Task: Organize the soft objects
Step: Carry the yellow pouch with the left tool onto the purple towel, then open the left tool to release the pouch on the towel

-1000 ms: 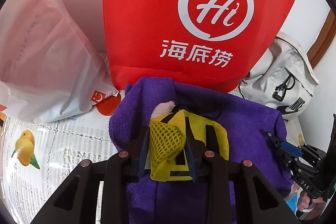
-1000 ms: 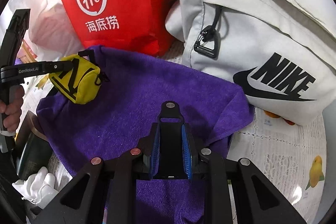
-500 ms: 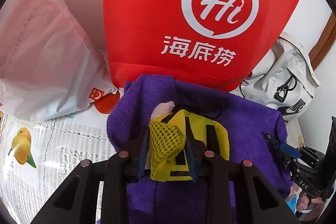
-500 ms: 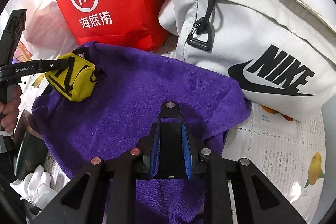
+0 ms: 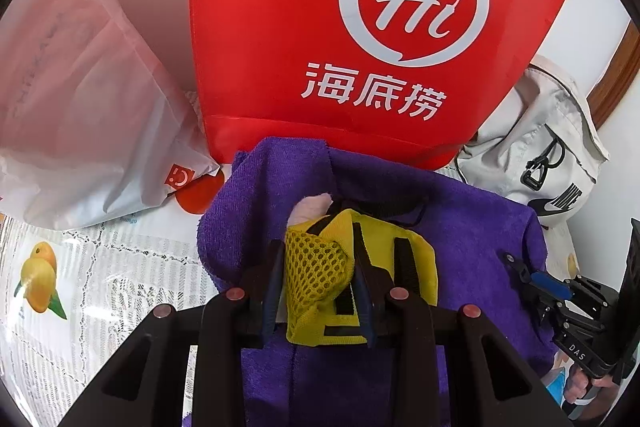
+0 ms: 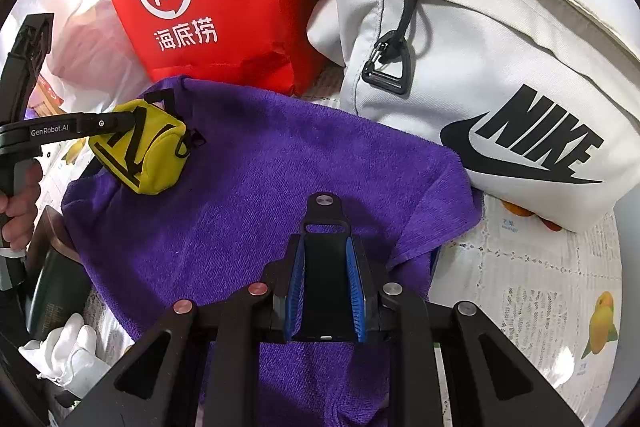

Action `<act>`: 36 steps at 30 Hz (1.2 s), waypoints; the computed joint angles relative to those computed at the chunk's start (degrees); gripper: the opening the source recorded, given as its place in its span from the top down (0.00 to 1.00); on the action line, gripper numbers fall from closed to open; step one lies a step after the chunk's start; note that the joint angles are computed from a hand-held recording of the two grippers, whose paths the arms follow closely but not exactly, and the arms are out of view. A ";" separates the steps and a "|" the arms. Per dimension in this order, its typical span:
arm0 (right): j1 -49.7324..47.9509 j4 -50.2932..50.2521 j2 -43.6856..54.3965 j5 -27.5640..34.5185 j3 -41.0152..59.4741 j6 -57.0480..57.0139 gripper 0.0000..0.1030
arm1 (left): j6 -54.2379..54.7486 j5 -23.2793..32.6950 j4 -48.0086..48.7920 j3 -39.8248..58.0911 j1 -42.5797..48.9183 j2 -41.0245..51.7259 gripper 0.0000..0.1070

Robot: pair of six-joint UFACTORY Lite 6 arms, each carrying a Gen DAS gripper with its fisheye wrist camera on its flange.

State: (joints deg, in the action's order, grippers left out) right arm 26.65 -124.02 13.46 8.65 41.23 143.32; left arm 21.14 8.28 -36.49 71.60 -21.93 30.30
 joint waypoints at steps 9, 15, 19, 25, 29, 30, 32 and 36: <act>-0.36 1.64 1.90 -0.55 1.64 -1.80 0.79 | -2.49 1.30 2.58 0.89 -0.05 0.81 0.71; -0.08 5.14 2.77 -0.75 2.57 -5.65 0.78 | -11.36 2.55 12.64 1.63 -2.24 1.25 0.71; 0.13 8.29 1.88 -0.69 1.91 -8.96 0.78 | -13.45 4.34 15.75 2.66 -3.03 2.36 0.71; -0.13 5.91 -0.34 -1.07 0.65 -7.19 0.69 | -2.55 9.55 6.88 4.25 -2.76 3.42 0.51; -0.03 8.23 -0.66 -1.20 0.78 -9.66 0.68 | -2.78 8.49 7.97 3.63 -4.13 2.80 0.43; 0.00 8.24 -0.70 -1.23 0.75 -9.70 0.68 | -3.04 7.83 7.60 3.46 -3.99 2.68 0.43; 0.12 9.88 -1.12 -1.12 0.43 -11.45 0.68 | -2.75 5.70 5.56 2.45 -3.39 2.00 0.43; -0.12 9.23 -2.20 -1.13 -0.23 -10.74 0.68 | 1.80 3.44 -0.63 1.15 -1.52 1.73 0.41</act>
State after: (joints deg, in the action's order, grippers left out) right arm 26.54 -114.79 11.26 7.52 41.00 132.57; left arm 22.93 11.72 -37.13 72.74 -23.45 32.03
